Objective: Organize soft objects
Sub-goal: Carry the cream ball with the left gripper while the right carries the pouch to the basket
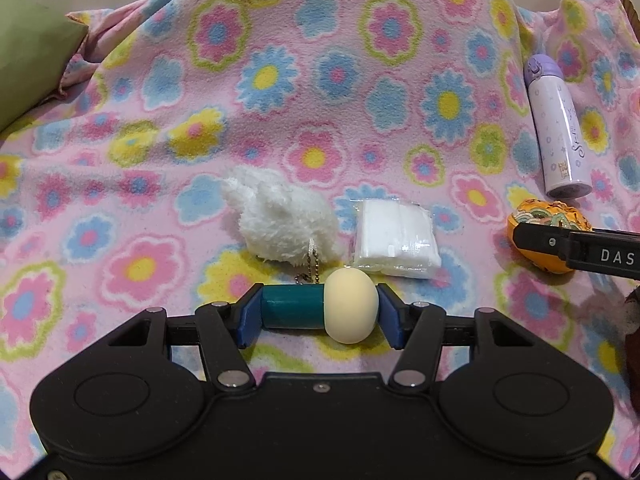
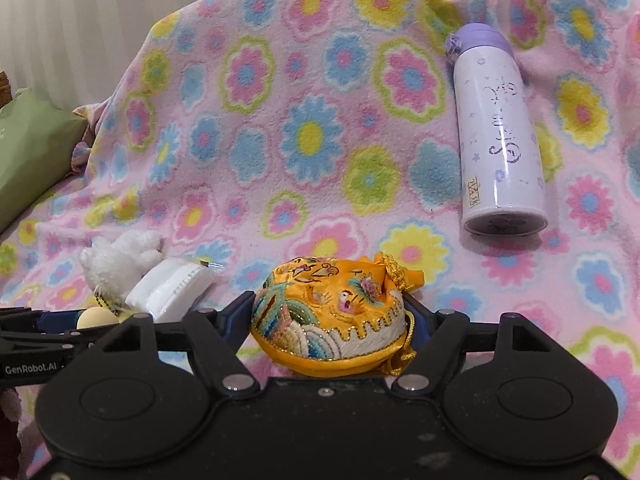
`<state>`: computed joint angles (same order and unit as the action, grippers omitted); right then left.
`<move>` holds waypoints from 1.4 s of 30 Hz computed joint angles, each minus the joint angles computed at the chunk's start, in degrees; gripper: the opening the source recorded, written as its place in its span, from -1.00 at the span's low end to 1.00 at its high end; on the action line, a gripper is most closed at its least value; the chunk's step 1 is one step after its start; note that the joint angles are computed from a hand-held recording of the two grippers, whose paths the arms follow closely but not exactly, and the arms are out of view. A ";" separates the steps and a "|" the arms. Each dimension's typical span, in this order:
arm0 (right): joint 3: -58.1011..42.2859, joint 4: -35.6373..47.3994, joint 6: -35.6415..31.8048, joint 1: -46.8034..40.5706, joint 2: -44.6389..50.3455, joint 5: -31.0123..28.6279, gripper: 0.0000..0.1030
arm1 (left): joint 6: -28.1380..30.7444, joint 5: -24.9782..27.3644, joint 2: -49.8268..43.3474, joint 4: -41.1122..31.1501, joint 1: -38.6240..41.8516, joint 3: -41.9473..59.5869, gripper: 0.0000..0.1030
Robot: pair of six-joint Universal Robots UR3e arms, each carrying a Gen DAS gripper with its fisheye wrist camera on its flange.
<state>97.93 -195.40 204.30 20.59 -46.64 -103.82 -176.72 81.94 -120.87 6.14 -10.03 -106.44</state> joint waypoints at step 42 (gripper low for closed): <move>18.16 27.13 28.51 42.88 -43.39 -33.60 0.45 | -5.42 1.20 68.07 -39.76 -2.92 -28.73 0.07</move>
